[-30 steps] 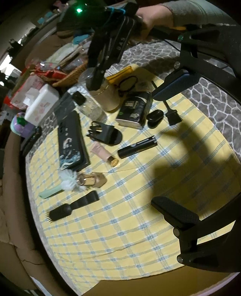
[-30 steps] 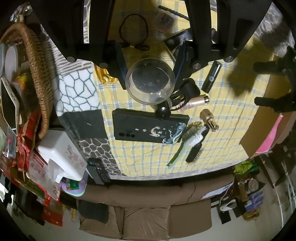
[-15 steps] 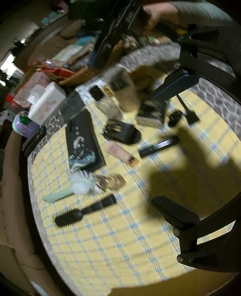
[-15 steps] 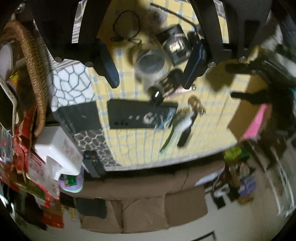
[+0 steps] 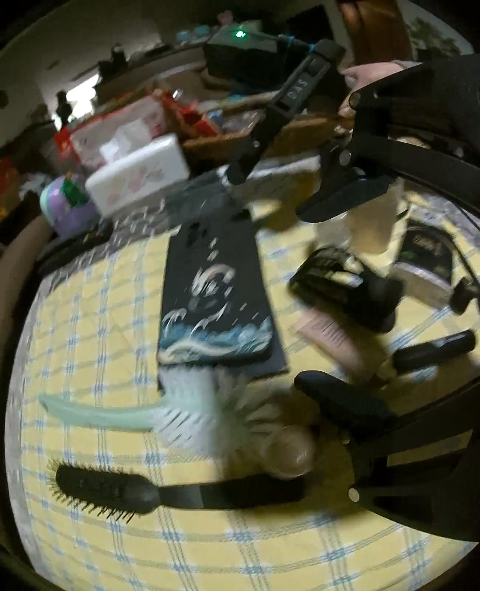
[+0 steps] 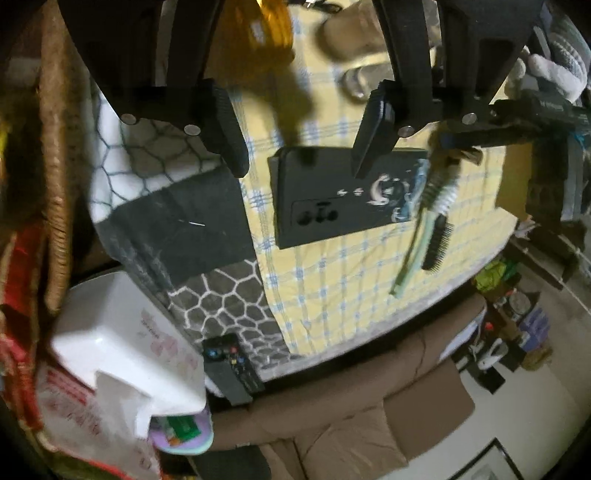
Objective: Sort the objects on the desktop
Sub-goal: 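Grasp the black phone case with the left gripper and lift it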
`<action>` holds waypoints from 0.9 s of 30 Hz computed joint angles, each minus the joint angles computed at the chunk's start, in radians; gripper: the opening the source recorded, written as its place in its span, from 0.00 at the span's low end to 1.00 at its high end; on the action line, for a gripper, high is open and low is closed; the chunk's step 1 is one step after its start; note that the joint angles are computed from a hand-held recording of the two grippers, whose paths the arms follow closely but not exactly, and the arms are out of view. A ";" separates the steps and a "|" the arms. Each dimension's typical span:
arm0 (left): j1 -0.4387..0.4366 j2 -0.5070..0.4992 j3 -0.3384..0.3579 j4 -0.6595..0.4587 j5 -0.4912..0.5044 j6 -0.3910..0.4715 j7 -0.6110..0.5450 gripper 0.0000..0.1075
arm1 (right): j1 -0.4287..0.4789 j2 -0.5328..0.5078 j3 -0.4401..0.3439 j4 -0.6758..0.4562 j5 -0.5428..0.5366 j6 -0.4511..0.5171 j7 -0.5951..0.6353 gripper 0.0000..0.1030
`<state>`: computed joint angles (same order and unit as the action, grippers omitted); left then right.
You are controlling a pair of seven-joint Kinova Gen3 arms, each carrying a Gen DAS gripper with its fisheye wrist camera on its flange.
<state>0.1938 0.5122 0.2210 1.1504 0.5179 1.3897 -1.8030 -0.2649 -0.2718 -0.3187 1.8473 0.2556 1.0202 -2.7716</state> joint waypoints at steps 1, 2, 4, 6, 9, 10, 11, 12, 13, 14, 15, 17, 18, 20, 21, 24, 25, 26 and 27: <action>0.005 0.004 -0.005 -0.002 -0.003 -0.011 0.011 0.77 | -0.003 0.011 0.013 0.004 -0.008 -0.011 0.017 0.58; 0.009 0.006 -0.008 0.000 -0.004 -0.029 0.018 0.77 | -0.007 0.017 0.027 0.010 -0.018 -0.021 0.038 0.58; 0.013 0.014 -0.007 -0.006 -0.008 -0.044 0.027 0.77 | -0.008 0.033 0.039 0.013 -0.025 -0.029 0.059 0.58; 0.032 0.026 -0.008 -0.027 -0.028 -0.050 0.045 0.80 | -0.011 0.046 0.059 0.021 -0.042 -0.047 0.084 0.58; 0.073 0.037 -0.016 -0.054 -0.077 -0.062 0.086 0.84 | -0.011 0.061 0.084 0.033 -0.072 -0.069 0.111 0.58; 0.083 0.043 -0.018 -0.062 -0.085 -0.065 0.106 0.84 | -0.010 0.061 0.093 0.040 -0.083 -0.082 0.121 0.58; 0.084 0.046 -0.015 -0.067 -0.087 -0.066 0.114 0.85 | -0.010 0.061 0.101 0.046 -0.095 -0.099 0.135 0.58; 0.088 0.052 -0.014 -0.075 -0.091 -0.065 0.125 0.85 | -0.008 0.064 0.103 0.046 -0.099 -0.104 0.144 0.57; 0.093 0.056 -0.013 -0.081 -0.098 -0.063 0.133 0.85 | -0.007 0.067 0.103 0.044 -0.102 -0.103 0.151 0.56; 0.096 0.058 -0.012 -0.084 -0.104 -0.061 0.137 0.85 | -0.007 0.072 0.109 0.044 -0.111 -0.107 0.166 0.56; 0.105 0.057 -0.015 -0.085 -0.116 -0.064 0.145 0.85 | -0.005 0.074 0.110 0.043 -0.115 -0.111 0.168 0.56; 0.113 0.053 -0.016 -0.077 -0.125 -0.080 0.163 0.85 | -0.002 0.077 0.107 0.047 -0.118 -0.124 0.164 0.56; 0.116 0.056 -0.012 -0.079 -0.129 -0.081 0.162 0.87 | -0.003 0.078 0.110 0.049 -0.125 -0.133 0.171 0.55; 0.124 0.056 -0.009 -0.084 -0.146 -0.078 0.148 0.87 | -0.003 0.088 0.098 0.038 -0.113 -0.123 0.159 0.56; 0.125 0.061 -0.006 -0.095 -0.153 -0.066 0.137 0.85 | -0.004 0.088 0.098 0.035 -0.111 -0.119 0.159 0.56; 0.104 0.053 0.002 -0.089 -0.126 -0.061 0.129 0.82 | -0.004 0.076 0.088 0.025 -0.091 -0.106 0.142 0.56; 0.096 0.043 0.004 -0.080 -0.116 -0.066 0.120 0.82 | -0.003 0.073 0.080 0.018 -0.079 -0.098 0.131 0.56; 0.091 0.034 0.007 -0.074 -0.109 -0.066 0.109 0.82 | -0.003 0.067 0.072 0.003 -0.065 -0.080 0.123 0.56; 0.088 0.029 0.009 -0.075 -0.102 -0.064 0.106 0.82 | -0.005 0.065 0.064 -0.013 -0.053 -0.061 0.119 0.56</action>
